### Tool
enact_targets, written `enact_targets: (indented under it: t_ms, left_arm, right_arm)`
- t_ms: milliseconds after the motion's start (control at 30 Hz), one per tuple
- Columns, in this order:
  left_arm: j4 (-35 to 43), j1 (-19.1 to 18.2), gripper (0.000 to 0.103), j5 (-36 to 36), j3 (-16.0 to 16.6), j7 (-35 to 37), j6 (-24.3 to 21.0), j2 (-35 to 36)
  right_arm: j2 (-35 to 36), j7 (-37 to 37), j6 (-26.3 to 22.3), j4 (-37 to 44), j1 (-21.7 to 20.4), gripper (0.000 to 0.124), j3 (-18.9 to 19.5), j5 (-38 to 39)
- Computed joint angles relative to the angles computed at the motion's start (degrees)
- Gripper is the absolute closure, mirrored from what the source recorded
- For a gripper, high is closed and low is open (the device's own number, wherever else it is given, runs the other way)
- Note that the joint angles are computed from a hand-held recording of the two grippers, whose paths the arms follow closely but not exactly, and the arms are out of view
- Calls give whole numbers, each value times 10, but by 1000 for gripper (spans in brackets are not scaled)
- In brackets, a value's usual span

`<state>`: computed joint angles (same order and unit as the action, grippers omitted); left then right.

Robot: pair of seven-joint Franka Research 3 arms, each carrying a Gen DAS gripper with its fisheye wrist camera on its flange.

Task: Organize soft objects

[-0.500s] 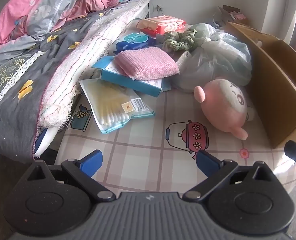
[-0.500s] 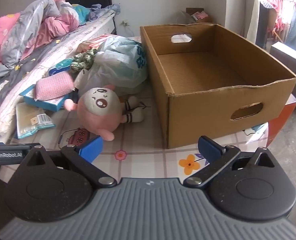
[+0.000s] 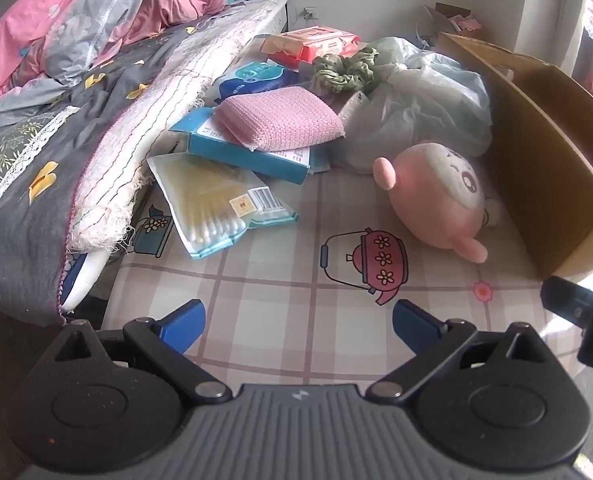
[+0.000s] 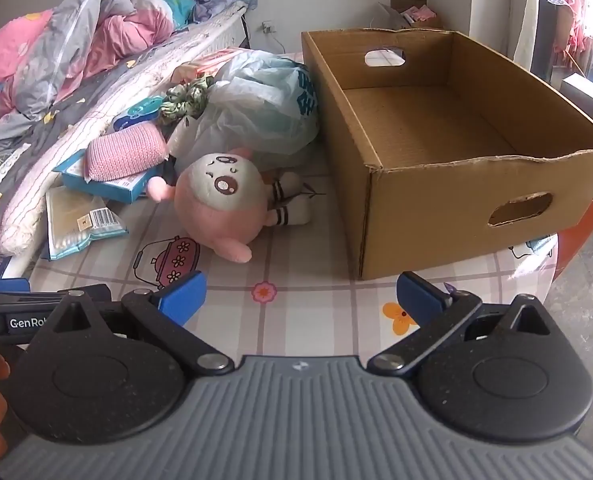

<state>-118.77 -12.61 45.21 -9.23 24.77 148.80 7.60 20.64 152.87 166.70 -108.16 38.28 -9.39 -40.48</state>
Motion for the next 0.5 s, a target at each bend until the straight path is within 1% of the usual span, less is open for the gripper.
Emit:
enact_targets:
  t_ms: [200,500]
  left_arm:
    - [-1,1,3,-8,-1,5,2,-1]
    - [2,1,3,-17,-1,14,3,2]
  right_arm:
    - [3,-21,-11,6,-7,22,11,24]
    - [9,-33,-20,12,-4,22,9,39]
